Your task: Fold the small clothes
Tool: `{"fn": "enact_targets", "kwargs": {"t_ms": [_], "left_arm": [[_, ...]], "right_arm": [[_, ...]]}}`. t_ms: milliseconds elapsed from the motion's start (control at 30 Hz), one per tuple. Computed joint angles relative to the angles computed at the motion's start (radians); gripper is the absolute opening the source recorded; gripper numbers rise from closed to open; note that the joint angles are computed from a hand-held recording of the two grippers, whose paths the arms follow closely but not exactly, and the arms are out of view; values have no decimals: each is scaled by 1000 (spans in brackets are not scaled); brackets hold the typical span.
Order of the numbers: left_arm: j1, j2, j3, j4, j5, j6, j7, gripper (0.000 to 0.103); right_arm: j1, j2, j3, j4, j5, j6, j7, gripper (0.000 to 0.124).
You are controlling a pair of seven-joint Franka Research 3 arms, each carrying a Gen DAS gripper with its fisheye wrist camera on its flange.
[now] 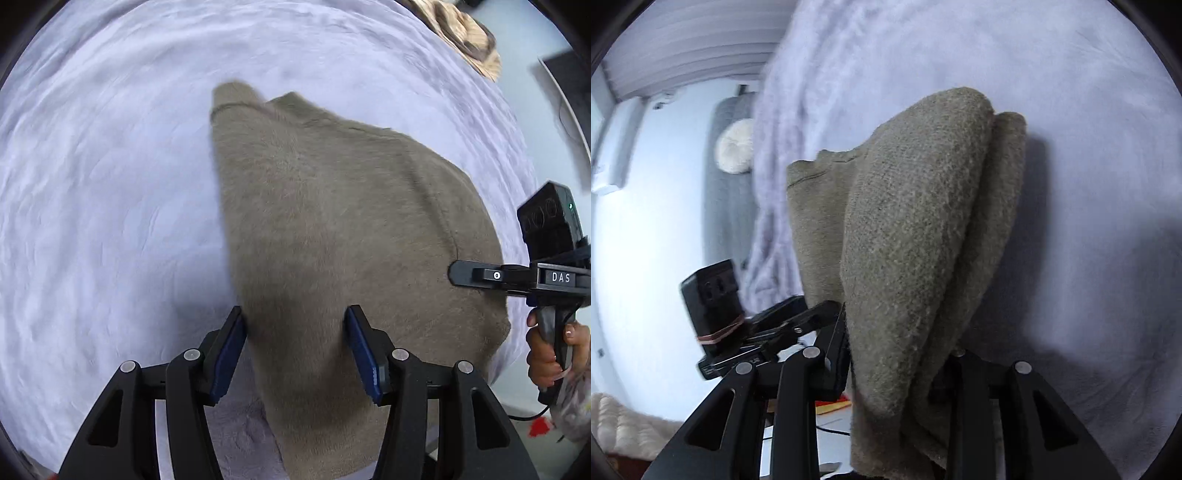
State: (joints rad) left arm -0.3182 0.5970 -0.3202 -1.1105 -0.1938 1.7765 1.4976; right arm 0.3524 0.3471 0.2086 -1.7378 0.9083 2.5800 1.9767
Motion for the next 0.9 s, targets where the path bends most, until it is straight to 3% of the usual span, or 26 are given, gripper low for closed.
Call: {"fn": "enact_targets", "kwargs": {"t_ms": [100, 167, 233, 267, 300, 467, 633, 700, 733, 900], "left_arm": [[5, -54, 14, -62, 15, 54, -23, 56], [-1, -81, 27, -84, 54, 74, -38, 56], [-3, -98, 31, -90, 78, 80, -45, 56], [0, -103, 28, -90, 80, 81, -40, 56], [2, -110, 21, -92, 75, 83, -29, 56], [16, -130, -15, -116, 9, 80, 65, 56], [-32, -141, -5, -190, 49, 96, 51, 56], [-26, -193, -3, -273, 62, 146, 80, 64], [-34, -196, 0, -280, 80, 153, 75, 75], [-15, -185, 0, -279, 34, 119, 32, 77]], "right_arm": [[51, -32, -70, 7, -225, -52, 171, 49], [94, -50, -123, 47, -455, -151, 317, 49], [114, -73, -145, 69, -607, -239, 416, 40], [116, -83, -143, 73, -644, -253, 442, 25], [116, -93, -137, 73, -665, -254, 458, 13], [132, -105, -90, 95, -698, -200, 445, 11], [168, -35, -91, 161, -756, -304, 472, 11], [167, -48, -97, 116, -760, -324, 485, 2], [164, -52, -96, 91, -754, -312, 484, 1], [148, -82, -93, -11, -712, -207, 489, 0]]}}
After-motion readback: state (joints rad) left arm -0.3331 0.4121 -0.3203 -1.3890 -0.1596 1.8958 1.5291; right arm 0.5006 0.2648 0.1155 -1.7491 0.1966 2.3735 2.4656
